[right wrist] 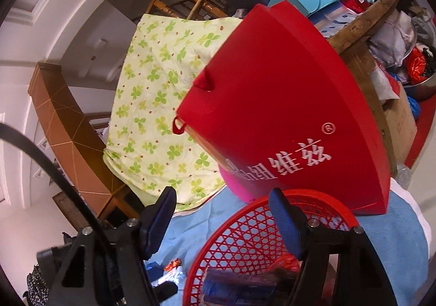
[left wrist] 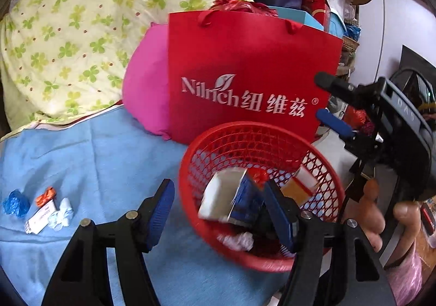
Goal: Collect trash
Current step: 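Drop both boxes into the red wastebasket with both tools, then grasp the crumpled light blue tissue with the right tool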
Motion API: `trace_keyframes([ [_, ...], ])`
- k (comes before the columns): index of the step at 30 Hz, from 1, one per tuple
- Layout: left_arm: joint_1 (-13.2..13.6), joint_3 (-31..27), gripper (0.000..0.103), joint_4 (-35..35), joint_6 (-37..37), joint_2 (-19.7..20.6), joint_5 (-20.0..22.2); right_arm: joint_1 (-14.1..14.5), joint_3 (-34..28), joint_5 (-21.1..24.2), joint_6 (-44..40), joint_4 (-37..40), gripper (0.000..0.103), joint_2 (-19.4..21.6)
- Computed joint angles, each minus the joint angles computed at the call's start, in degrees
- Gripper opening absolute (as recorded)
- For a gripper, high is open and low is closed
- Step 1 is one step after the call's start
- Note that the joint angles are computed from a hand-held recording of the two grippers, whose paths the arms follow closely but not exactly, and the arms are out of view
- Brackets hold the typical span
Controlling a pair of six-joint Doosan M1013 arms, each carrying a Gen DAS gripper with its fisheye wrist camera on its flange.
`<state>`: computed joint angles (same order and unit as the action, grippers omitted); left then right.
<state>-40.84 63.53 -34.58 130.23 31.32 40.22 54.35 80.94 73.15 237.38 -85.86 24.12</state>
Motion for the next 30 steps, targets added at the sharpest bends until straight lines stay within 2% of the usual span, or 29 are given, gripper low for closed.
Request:
trace_keyframes([
  [4,1.6,3.4,0.068,1.4,-0.2,-1.8,-1.9,-0.1,-2.4,-1.7,-3.6,-1.3,0.074,1.4],
  [7,3.1,5.7,0.069,3.6,-2.4,-2.9,-2.8,-0.4,-4.5,-4.7,-7.0,-3.4,0.074,2.5],
  [12,6.3,9.5,0.069,9.2,-8.7,-4.6,-4.6,-0.8,-9.5,-11.6,-12.3,-8.0,0.074,5.6],
  [16,9.4,11.8,0.069,12.9,-14.6,-5.5,-6.4,-1.6,-15.0,-18.1,-18.5,-7.3,0.074,8.9],
  [20,12.4,13.4,0.069,16.5,-21.1,-5.8,-8.2,-2.9,-21.8,-24.4,-27.0,0.1,0.074,12.9],
  [23,13.9,13.3,0.069,19.0,-25.7,-5.3,-8.9,-3.8,-26.7,-26.8,-33.3,7.4,0.074,15.7],
  [30,15.7,13.2,0.069,20.4,-28.9,-4.1,-10.7,-6.8,-34.7,-30.7,-43.1,27.3,0.074,20.8],
])
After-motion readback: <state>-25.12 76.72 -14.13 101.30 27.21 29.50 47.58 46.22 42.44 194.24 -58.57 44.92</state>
